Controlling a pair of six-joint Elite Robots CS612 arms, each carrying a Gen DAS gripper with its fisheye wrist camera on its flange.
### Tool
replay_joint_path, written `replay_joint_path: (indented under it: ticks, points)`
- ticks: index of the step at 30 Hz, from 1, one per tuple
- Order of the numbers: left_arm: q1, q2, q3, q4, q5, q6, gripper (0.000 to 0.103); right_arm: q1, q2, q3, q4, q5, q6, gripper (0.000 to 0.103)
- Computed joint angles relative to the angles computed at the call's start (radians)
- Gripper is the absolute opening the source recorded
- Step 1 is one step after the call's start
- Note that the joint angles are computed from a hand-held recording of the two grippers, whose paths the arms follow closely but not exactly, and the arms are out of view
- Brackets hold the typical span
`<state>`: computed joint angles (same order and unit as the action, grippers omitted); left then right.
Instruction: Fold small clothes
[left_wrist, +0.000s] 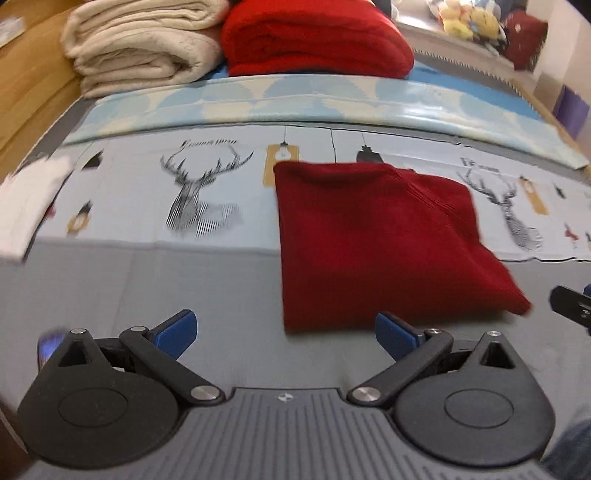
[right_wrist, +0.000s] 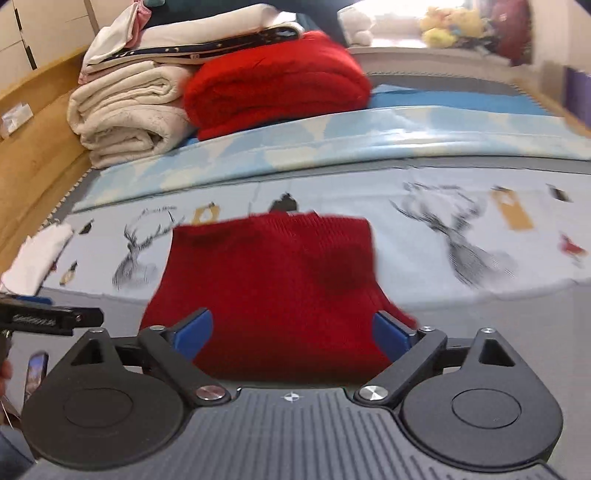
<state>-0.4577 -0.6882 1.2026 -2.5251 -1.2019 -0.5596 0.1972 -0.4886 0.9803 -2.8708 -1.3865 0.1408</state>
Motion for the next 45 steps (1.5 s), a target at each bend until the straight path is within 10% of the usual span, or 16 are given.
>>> replay_joint_path:
  ticks: [15, 45]
  points:
    - [-0.111, -0.155, 0.258, -0.164, 0.094, -0.053, 0.103, 0.039, -0.187, 0.349, -0.228, -0.151, -0.063, 0.097]
    - [-0.110, -0.144, 0.249, -0.179, 0.065, -0.047, 0.103, 0.040, -0.211, 0.391, -0.231, -0.116, -0.071, 0.097]
